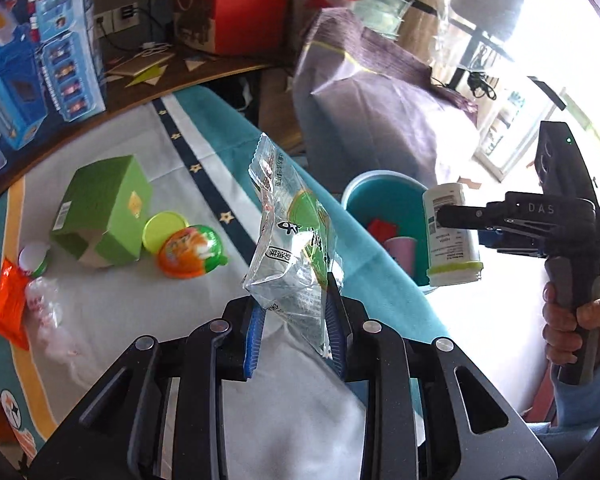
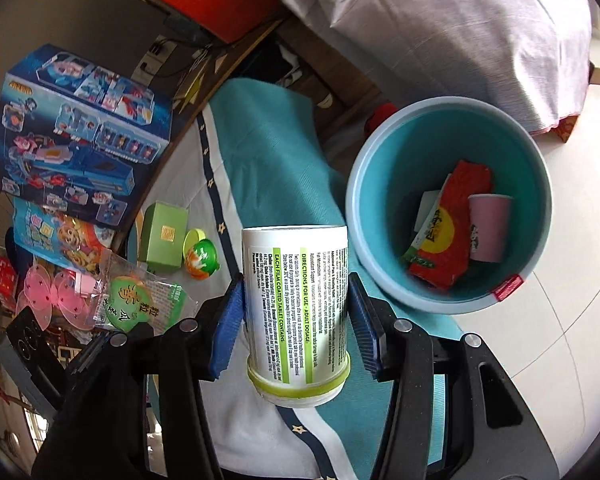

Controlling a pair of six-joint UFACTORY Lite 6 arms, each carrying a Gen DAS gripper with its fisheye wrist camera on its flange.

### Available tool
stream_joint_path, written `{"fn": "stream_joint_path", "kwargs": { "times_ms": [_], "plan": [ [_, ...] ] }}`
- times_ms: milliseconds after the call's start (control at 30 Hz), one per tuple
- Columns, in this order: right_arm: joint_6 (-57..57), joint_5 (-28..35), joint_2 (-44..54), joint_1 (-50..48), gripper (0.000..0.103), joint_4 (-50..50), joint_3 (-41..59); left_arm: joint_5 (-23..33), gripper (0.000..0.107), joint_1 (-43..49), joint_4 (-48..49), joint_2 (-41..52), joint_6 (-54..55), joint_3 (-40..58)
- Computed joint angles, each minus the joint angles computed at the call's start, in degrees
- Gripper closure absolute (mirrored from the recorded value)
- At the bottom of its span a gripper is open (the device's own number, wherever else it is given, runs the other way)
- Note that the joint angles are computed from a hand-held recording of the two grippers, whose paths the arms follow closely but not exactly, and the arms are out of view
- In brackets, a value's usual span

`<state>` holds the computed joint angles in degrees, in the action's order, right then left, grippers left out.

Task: Collect trash
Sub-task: 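Drop the snack bag into the bin with the left tool while the right tool drops the bottle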

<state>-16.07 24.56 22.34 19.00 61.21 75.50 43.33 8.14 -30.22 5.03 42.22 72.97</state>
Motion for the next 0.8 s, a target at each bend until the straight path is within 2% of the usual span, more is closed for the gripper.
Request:
{"fn": "stream_joint_path", "kwargs": {
  "times_ms": [333, 800],
  "plan": [
    [-8.8, 0.2, -4.3, -11.1, 0.055, 6.5, -7.0, -0.7, 0.078, -14.4, 8.1, 12.7, -12.3, 13.9],
    [-9.1, 2.9, 3.8, -16.8, 0.055, 5.1, -1.8, 2.8, 0.078, -22.8, 12.4, 32.5, -19.1, 33.6]
  ]
}}
